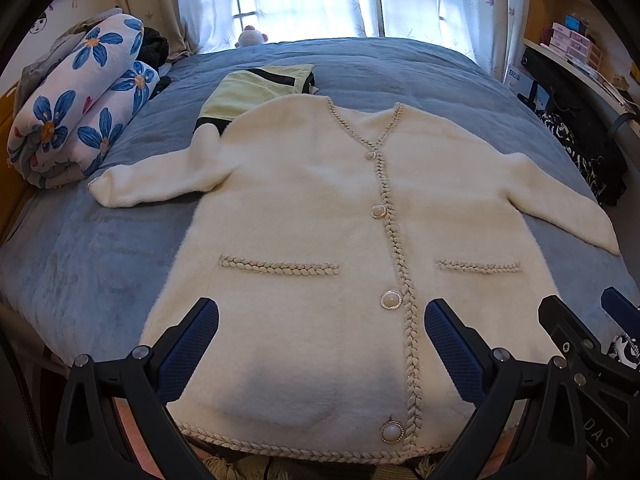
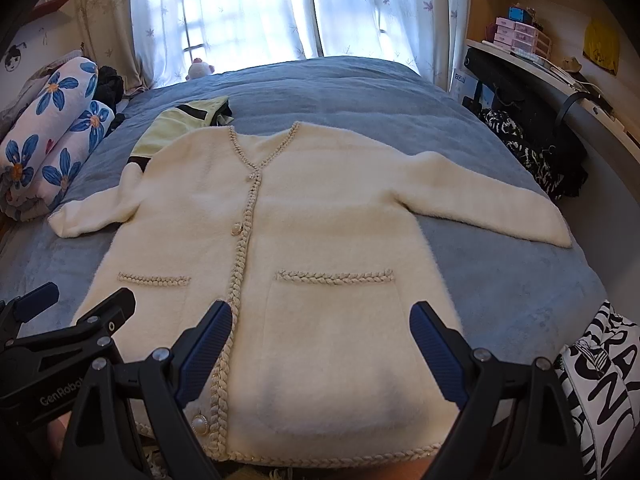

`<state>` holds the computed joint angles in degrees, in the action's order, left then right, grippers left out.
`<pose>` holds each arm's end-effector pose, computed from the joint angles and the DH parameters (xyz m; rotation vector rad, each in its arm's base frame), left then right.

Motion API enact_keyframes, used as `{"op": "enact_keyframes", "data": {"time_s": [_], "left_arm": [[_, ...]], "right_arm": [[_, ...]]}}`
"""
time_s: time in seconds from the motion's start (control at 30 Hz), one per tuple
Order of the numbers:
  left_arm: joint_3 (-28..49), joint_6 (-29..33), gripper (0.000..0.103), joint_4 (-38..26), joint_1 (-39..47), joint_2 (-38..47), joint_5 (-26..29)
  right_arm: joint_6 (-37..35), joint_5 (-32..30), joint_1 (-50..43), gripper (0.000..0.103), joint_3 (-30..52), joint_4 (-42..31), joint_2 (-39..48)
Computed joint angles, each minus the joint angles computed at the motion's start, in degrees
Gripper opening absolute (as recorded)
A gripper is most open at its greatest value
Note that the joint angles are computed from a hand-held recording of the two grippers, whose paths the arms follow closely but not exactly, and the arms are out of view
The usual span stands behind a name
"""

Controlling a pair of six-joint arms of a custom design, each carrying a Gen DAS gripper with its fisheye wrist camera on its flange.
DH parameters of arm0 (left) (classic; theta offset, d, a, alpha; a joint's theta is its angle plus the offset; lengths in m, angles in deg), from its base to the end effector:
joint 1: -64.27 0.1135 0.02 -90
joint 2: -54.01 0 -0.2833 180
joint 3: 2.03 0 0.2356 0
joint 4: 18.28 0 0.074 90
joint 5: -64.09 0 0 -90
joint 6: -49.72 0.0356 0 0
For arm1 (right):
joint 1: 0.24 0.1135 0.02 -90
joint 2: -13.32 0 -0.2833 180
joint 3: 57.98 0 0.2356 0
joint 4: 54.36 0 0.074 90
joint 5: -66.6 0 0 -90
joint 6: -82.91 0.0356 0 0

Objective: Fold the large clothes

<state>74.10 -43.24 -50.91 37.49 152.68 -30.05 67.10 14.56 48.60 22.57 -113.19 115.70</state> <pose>0.3072 -0.1522 0.2134 0.4948 2.4852 -0.1154 0.2245 0.2235 0.2019 0.6110 2.3996 -0.2283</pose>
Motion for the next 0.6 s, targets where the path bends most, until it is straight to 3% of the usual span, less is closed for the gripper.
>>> {"op": "enact_keyframes", "data": {"time_s": [0.43, 0.6], "left_arm": [[1.81, 0.25, 0.102, -1.30, -0.93, 0.54, 0.24], [1.45, 0.62, 0.102, -0.85, -1.29, -0.07, 0.92]], "right_arm": [[1.15, -0.37, 0.31, 0.091, -0.98, -0.29, -1.79], [-0.53, -0.24, 0.22, 0.091, -4.24, 3.48, -5.15]]}}
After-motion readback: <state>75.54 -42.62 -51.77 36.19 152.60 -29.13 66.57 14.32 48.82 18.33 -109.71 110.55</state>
